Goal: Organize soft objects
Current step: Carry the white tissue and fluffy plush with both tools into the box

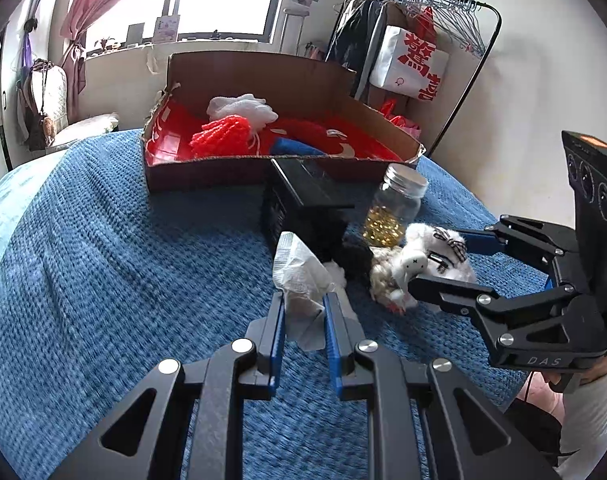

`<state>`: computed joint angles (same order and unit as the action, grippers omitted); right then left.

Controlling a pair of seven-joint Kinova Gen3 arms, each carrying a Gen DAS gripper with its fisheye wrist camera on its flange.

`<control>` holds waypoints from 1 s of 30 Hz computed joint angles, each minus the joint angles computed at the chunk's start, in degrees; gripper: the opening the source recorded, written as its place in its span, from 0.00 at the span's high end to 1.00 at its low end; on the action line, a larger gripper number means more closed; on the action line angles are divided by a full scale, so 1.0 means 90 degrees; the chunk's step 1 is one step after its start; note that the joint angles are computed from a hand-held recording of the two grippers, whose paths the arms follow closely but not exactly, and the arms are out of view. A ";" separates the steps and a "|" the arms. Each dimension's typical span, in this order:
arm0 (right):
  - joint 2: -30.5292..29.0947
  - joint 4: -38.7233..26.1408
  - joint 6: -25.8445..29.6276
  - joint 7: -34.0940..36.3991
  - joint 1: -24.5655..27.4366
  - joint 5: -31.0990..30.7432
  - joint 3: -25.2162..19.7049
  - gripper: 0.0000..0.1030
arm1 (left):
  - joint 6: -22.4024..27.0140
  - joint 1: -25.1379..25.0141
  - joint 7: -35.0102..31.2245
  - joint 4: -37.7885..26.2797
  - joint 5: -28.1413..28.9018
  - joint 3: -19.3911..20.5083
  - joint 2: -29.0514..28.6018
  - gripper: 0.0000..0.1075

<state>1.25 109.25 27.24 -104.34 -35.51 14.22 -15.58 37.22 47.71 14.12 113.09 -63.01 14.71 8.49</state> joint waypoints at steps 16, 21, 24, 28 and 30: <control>0.0601 -0.1100 0.1080 -0.1017 -0.0663 0.1413 0.0162 0.50 | -0.0902 -0.0922 -0.1810 -0.0045 0.0882 -0.0287 -0.0154 0.82; 0.0778 -0.1441 0.1665 -0.1168 -0.0963 0.1928 0.0218 0.50 | -0.0984 -0.1081 -0.2591 -0.0216 0.1361 -0.0388 -0.0096 0.82; 0.0886 -0.1620 0.1947 -0.1159 -0.1097 0.2193 0.0249 0.50 | -0.1080 -0.1195 -0.3113 -0.0325 0.1687 -0.0455 -0.0049 0.82; 0.1014 -0.1858 0.2179 -0.1051 -0.1177 0.2329 0.0302 0.50 | -0.1188 -0.1257 -0.3612 -0.0444 0.2004 -0.0572 -0.0004 0.82; 0.1054 -0.1944 0.2230 -0.0989 -0.1191 0.2339 0.0329 0.50 | -0.1227 -0.1323 -0.3938 -0.0535 0.2223 -0.0603 0.0034 0.82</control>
<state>10.74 91.76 47.32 -113.24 -46.22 35.27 -12.62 26.18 35.80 -21.32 108.28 -43.00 9.28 8.80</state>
